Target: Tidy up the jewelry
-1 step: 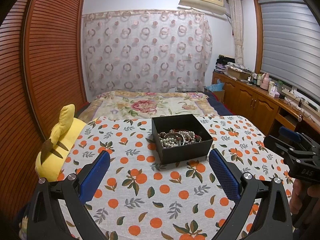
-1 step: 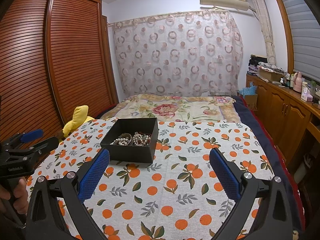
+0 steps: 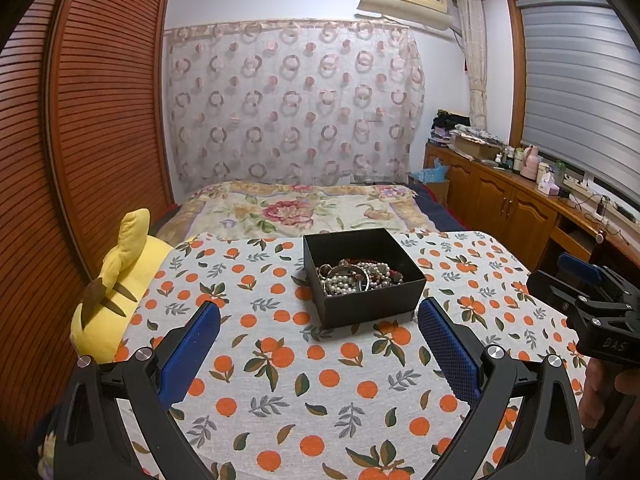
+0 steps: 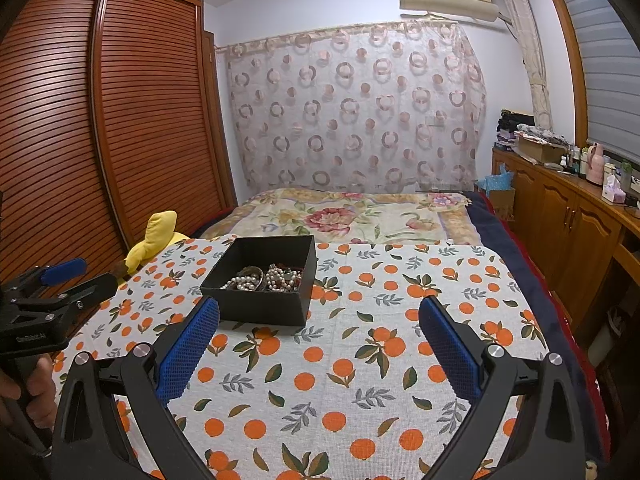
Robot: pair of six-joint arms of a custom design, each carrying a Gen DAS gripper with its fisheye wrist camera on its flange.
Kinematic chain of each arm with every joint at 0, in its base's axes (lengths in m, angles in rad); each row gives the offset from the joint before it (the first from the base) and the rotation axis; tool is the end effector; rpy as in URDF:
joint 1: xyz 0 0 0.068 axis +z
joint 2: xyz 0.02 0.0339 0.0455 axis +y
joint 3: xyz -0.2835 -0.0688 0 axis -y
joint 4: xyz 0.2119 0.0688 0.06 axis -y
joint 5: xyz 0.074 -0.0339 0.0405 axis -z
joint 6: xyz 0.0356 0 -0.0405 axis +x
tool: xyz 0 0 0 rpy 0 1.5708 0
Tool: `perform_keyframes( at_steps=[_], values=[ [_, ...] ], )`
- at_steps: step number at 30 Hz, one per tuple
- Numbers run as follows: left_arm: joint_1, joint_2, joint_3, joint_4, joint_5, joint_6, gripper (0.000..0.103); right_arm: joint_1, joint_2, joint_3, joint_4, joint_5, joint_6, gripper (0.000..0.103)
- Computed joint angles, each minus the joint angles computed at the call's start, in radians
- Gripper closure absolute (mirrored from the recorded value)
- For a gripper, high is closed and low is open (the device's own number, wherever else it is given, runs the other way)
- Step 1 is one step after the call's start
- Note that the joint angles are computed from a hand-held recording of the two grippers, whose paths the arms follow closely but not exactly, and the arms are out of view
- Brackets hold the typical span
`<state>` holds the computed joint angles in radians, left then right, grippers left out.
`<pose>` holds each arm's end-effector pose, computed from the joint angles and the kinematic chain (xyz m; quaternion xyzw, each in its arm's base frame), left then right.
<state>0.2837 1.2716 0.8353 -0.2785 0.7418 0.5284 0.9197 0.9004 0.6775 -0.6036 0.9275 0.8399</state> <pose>0.2271 0.0412 0.2835 0.2528 0.8232 -0.1502 0.4856 0.1005 0.0849 0.2772 0.1293 0.8390 -0.0149 0.5284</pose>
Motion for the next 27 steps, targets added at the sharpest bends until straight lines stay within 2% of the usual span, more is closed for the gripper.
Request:
perform_keyframes(
  at_steps=[27],
  values=[
    [-0.011,-0.005,0.0,0.003,0.0,-0.013,0.008,-0.001,-0.006,-0.005,0.001,-0.001,-0.002,0.002]
  ],
)
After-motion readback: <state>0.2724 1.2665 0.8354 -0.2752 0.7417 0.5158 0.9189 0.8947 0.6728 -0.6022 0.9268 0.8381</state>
